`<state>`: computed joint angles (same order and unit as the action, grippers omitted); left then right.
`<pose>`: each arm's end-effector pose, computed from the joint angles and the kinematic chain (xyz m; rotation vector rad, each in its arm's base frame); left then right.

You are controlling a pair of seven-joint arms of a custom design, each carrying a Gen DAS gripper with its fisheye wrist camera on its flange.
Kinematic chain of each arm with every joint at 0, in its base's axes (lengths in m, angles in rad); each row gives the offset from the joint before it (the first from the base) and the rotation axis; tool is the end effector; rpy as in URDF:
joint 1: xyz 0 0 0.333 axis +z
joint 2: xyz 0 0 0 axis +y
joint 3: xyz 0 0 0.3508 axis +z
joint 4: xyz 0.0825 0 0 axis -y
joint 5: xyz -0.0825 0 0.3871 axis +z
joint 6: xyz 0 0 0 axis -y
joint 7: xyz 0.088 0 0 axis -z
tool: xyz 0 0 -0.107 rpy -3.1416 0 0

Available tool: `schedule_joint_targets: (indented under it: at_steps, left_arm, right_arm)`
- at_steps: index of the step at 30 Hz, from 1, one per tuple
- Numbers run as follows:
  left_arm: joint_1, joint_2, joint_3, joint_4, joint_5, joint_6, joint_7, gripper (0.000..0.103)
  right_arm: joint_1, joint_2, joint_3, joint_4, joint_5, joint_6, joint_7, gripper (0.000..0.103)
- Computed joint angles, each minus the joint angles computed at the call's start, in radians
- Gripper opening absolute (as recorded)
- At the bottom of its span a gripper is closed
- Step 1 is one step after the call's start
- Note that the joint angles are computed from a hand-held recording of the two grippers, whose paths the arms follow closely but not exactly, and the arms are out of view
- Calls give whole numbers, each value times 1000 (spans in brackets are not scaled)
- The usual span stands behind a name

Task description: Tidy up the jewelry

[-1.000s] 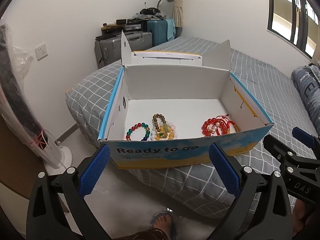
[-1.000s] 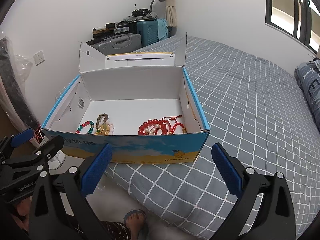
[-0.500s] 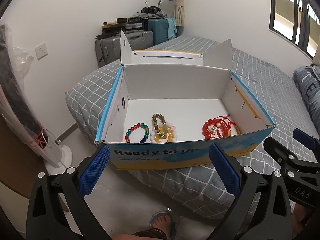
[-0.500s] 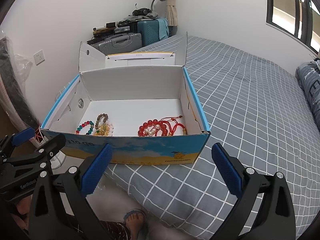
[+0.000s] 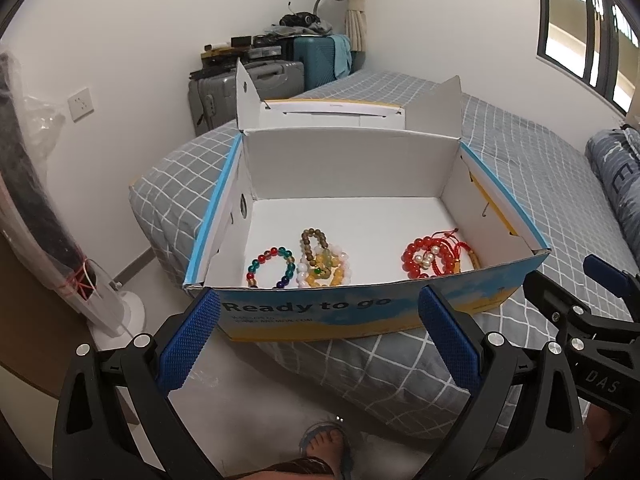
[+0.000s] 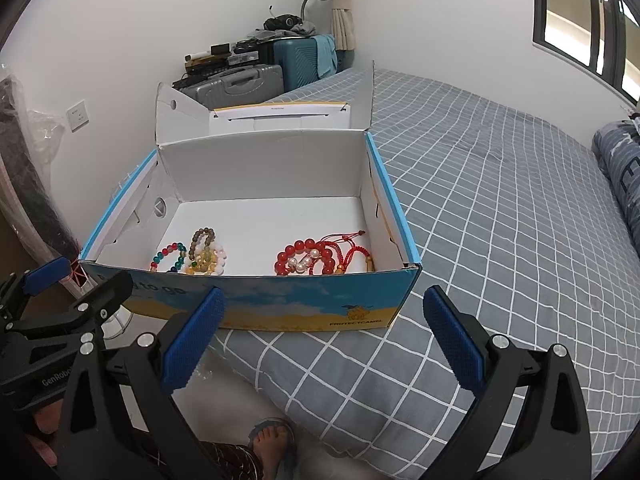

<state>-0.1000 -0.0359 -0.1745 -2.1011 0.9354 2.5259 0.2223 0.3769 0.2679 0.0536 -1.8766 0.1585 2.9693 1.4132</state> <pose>0.5503 -0.1645 0.5148 -2.0034 1.3146 -0.5517 0.6241 0.2707 0.5000 -2.0013 1.2759 -0.5227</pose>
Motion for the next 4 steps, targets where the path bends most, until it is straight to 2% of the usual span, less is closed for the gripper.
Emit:
schedule_joint_targets:
  at_steps: [4]
  left_arm:
    - [1, -3, 1, -4, 5, 11, -11, 97]
  right_arm:
    - [-13, 1, 16, 1, 22, -1, -20, 95]
